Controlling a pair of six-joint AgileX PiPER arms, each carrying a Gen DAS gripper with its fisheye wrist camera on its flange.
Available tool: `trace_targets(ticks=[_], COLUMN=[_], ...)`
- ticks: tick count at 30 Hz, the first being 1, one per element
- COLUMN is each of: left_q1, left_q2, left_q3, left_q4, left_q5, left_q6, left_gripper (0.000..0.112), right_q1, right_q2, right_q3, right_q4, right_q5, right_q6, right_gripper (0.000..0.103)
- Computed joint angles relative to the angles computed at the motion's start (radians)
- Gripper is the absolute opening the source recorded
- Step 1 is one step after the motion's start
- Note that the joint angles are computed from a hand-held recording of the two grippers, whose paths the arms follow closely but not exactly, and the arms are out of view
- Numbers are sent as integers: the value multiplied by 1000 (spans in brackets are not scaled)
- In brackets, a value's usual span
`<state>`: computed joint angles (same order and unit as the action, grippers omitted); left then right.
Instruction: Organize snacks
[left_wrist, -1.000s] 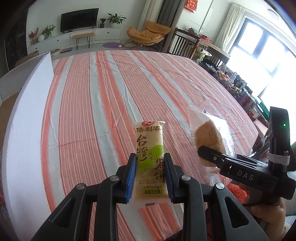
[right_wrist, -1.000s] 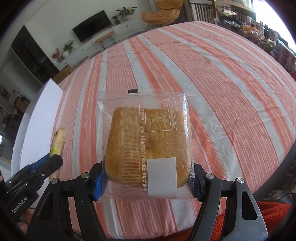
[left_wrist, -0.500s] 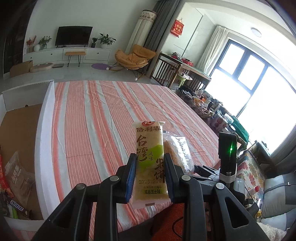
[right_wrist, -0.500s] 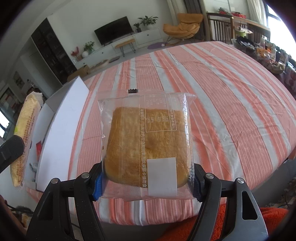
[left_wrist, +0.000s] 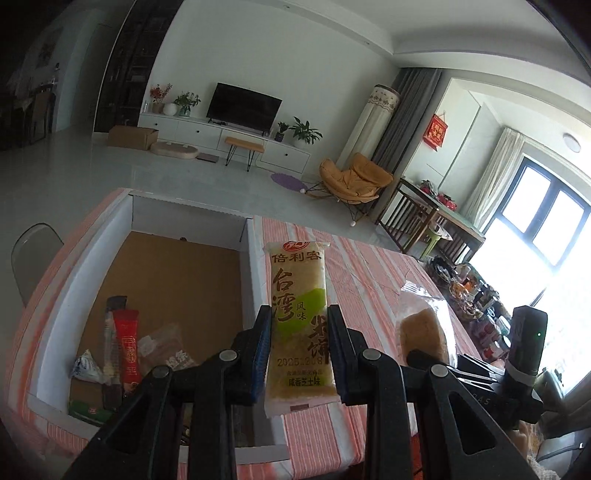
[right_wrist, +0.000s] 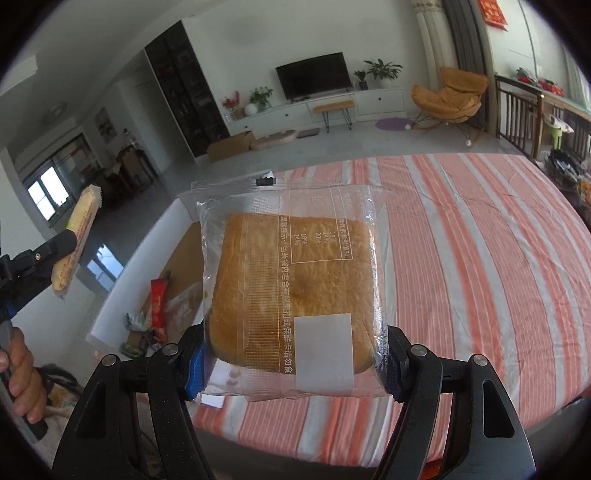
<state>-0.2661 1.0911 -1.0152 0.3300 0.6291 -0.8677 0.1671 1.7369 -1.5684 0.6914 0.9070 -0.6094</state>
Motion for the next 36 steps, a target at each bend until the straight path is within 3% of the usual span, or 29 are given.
trace_targets(ticks=[3,7,11,13,14,15,17,21,25,29,36], left_q1=[149,300,345,333,322,309,261,147,19,-166,-183], left_q2=[-4,49,146,202,228,245,253,242,218,236,203], left_q3=[82,178,231,251,258,266,286,289,237,170,132], left_q4=[-36,-88,28,140,191,236,357,508,561,641,545], left_q5=[-13,-87,-134,-125,-114,-103,-68,55,224,477,472], left_q6=[63,135,39,-72,-125,-171,-296,-442,-504,-617,-531], left_gripper=[28,29,29,40,56,64,82,89,99,103,103], right_q1=[113,267,376,411,419,414,394,348,352,386,428], right_q2=[75,186,337,427,460,468,447,377,296,258,190], right_q3=[-142,-287,-420,-495,-516,-497,-420,-316,-256,-252,-220], right_q4=[-26,-85,-123,-166,-173,-155,-102,-38,-117,-234,-348], right_q5=[55,79,110,158,178,171,116,32,-24,5,34], right_q6=[58,124,166,209,217,198,148,79,89,171,244], right_gripper=[74,74,76,82,84,84,84,84,84,84,85])
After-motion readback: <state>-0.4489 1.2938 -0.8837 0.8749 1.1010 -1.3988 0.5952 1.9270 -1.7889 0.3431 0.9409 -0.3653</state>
